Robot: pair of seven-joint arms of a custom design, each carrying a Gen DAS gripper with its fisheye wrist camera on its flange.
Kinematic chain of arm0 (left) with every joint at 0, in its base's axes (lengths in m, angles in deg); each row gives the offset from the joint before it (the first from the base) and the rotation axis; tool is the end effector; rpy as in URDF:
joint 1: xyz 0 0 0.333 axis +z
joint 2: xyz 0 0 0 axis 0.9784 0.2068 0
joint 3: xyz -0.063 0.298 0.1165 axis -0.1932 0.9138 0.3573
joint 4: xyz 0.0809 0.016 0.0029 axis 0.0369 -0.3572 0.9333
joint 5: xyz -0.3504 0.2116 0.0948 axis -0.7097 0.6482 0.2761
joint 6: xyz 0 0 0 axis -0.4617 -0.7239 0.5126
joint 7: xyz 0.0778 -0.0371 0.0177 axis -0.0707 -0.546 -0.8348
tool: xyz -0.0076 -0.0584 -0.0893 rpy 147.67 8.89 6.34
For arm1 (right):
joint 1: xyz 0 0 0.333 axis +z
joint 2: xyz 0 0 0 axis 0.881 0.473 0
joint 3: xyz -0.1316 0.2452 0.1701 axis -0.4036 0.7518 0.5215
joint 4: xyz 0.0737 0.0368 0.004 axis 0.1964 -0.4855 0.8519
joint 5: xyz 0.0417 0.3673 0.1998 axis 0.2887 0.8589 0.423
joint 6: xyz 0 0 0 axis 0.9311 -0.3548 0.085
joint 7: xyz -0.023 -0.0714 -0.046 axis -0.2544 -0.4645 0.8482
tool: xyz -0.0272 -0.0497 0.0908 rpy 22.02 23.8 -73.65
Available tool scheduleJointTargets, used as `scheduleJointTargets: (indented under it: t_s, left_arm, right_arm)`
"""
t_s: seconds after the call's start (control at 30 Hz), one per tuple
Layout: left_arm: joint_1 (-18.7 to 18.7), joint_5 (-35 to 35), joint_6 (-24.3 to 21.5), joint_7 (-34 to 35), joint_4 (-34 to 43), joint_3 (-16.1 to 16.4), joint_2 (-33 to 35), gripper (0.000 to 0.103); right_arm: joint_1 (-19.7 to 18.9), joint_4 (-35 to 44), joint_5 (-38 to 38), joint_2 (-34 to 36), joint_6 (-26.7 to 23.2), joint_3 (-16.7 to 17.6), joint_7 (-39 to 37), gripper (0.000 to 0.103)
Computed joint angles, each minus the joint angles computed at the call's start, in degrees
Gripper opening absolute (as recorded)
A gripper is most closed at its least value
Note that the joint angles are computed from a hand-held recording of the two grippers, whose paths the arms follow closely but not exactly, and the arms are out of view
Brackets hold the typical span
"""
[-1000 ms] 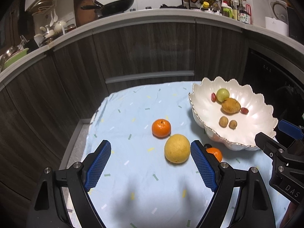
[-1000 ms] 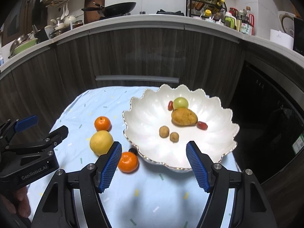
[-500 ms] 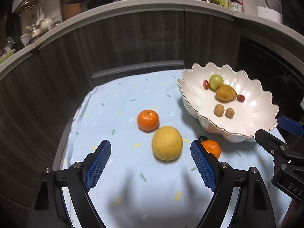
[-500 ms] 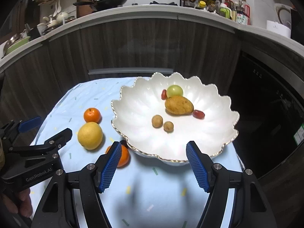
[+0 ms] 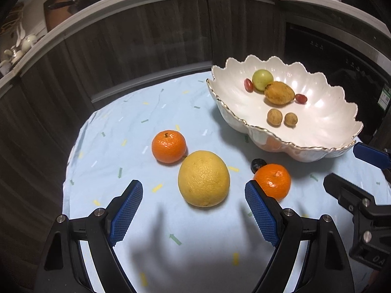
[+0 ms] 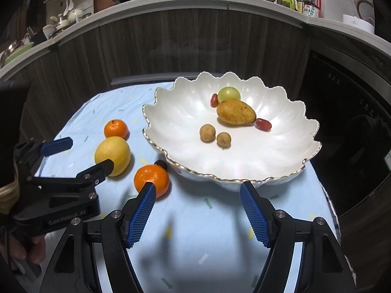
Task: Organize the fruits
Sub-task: 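Grasp the tangerine with the right gripper while the left gripper grasps the yellow pomelo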
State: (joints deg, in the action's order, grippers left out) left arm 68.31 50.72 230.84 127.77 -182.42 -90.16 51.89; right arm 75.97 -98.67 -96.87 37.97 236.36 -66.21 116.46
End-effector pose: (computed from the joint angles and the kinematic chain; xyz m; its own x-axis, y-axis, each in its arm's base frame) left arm 0.4711 -0.1101 0.4387 -0.2825 -0.9539 -0.1016 -0.6965 0.2768 -0.6620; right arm 0.3940 0.3017 0.4778 0.0501 -0.9987 0.0014 -0.7492 -0.0385 -0.6612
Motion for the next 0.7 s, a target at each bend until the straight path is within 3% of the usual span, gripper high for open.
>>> scheduleJointTargets:
  t_s: [0.2, 0.7]
  left_arm:
    - [-4.6, -5.0, 0.3, 7.4, 0.9, 4.0, 2.2, 0.086]
    - [-6.5, -18.2, -1.4, 21.6, 3.8, 5.3, 6.1, 0.083]
  right_arm:
    - [0.9, 0.0, 0.9, 1.1, -0.6, -0.2, -0.3, 0.072]
    - [3.6, 2.4, -0.1, 8.0, 4.3, -2.6, -4.2, 0.072]
